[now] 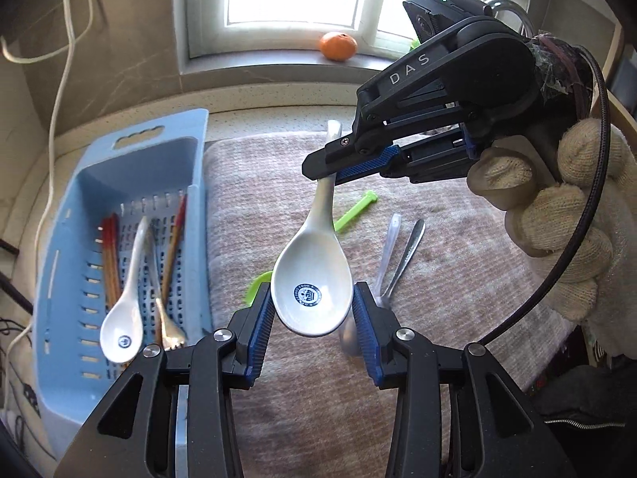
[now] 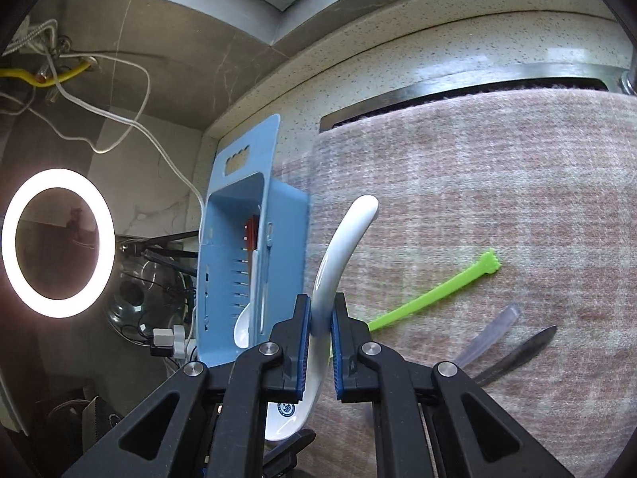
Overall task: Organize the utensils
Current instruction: 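Lift the white spoon and carry it over the basket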
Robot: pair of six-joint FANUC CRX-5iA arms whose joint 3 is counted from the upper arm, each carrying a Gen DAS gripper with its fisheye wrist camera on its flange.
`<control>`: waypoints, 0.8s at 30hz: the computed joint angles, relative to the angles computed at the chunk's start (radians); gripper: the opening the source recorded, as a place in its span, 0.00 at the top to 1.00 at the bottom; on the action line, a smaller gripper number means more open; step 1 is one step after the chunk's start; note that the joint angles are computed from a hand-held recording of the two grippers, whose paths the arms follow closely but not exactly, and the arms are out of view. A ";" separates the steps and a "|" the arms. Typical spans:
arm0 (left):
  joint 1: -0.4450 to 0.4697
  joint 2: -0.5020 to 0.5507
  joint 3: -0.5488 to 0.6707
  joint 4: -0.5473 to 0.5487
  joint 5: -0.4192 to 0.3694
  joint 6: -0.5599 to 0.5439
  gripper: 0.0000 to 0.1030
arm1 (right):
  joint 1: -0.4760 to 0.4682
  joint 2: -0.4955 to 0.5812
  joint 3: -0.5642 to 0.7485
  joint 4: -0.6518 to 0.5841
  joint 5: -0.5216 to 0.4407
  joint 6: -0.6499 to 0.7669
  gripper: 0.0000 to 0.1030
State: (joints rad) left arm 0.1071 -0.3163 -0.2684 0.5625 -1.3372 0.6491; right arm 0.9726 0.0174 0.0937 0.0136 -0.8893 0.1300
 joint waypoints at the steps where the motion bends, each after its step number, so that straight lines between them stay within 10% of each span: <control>1: 0.018 -0.004 -0.002 0.004 -0.002 -0.004 0.63 | -0.001 0.017 0.024 -0.010 -0.004 0.020 0.91; 24: 0.235 -0.009 -0.013 -0.007 -0.034 0.000 0.63 | 0.006 0.355 0.473 -0.138 -0.192 0.289 0.88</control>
State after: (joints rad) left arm 0.3420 -0.3251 -0.2816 0.5556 -1.3708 0.6494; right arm 0.9785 0.3723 0.5665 -0.1244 -1.0811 0.4186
